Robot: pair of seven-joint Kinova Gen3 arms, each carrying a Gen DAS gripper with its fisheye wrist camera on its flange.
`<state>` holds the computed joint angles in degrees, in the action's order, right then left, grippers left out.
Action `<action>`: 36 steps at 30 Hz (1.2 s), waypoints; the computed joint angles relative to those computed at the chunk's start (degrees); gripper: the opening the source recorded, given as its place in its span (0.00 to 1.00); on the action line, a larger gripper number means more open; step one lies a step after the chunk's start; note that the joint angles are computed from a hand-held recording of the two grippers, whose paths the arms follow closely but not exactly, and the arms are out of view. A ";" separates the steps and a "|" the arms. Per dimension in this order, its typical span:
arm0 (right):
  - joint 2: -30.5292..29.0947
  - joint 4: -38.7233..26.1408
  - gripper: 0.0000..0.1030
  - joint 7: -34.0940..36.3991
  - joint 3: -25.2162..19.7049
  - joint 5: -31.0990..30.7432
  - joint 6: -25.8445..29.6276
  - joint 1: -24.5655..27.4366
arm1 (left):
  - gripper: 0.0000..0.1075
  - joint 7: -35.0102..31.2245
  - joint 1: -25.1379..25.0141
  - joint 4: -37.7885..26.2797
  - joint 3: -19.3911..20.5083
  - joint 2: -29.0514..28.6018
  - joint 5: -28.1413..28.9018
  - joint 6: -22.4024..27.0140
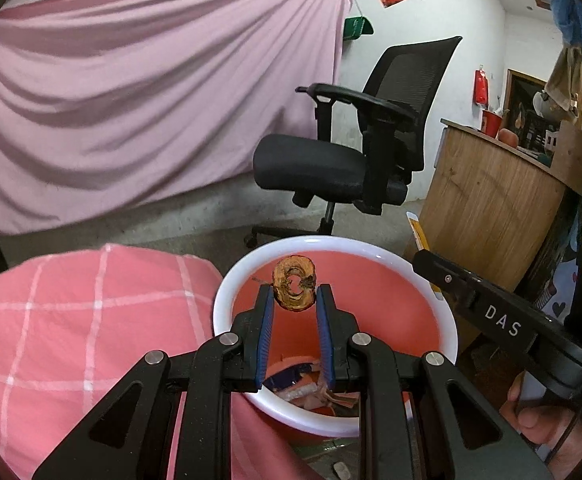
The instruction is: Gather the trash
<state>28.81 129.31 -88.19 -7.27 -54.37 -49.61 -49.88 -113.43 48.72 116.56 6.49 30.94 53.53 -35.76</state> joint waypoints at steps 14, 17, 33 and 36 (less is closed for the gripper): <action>0.15 -1.36 0.13 1.11 0.74 -0.49 4.04 0.71 | 0.17 0.35 -1.23 -1.50 -1.19 0.35 -0.75 4.97; 0.11 -1.74 0.13 1.41 0.98 -0.39 5.08 1.04 | 0.17 1.18 -1.52 -1.58 -1.45 0.30 -1.46 5.87; -0.61 -3.91 0.30 6.83 2.30 -6.54 9.15 0.19 | 0.30 4.21 -1.43 -1.70 -5.68 -1.31 -0.97 13.49; -0.97 -3.76 0.30 7.87 2.08 -7.92 8.40 -0.24 | 0.30 2.82 -0.46 -1.13 -7.03 -2.11 1.74 13.60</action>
<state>27.84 125.56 -80.32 -5.19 -62.29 -41.20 -50.12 -110.62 48.26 115.44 -0.54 28.82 55.28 -22.16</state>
